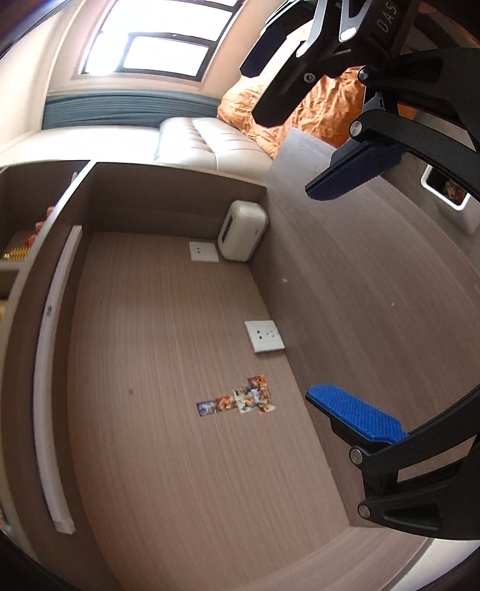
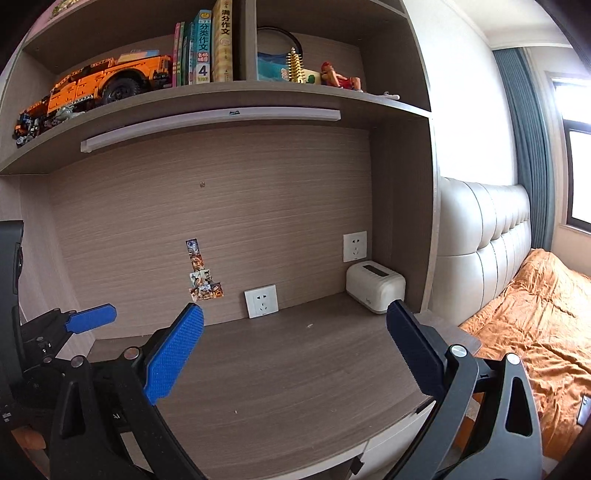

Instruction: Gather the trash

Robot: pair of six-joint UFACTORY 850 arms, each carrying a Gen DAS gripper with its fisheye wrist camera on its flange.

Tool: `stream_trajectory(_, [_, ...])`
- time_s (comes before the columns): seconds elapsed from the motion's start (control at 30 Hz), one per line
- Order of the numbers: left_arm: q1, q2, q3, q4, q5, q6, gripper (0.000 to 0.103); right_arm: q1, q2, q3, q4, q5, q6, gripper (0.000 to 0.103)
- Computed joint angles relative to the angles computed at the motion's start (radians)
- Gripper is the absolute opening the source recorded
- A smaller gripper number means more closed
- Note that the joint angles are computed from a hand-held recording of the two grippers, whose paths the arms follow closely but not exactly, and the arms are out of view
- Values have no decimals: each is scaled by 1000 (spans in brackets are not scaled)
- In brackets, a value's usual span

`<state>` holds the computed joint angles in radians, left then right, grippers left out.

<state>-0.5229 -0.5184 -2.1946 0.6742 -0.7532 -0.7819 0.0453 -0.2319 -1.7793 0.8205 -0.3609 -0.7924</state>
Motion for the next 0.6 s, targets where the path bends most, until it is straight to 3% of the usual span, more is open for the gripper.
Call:
stream_trajectory(0.13, [62,13,22,-72,44,67,98,59,-35,-44,-235,52,244,99])
stream_trajectory(0.27, [110,-8,-14,-122,28,157,98,104,-83,-109,-440,58,466,99])
stream_trajectory(0.43, [162,-27,-47,-218,40,254,98,145,-136,-179,-637,51,659,99])
stream_trajectory(0.6, [198,-51,-81,-266,48,300,98,170,-186,-245,-727,26,746,99])
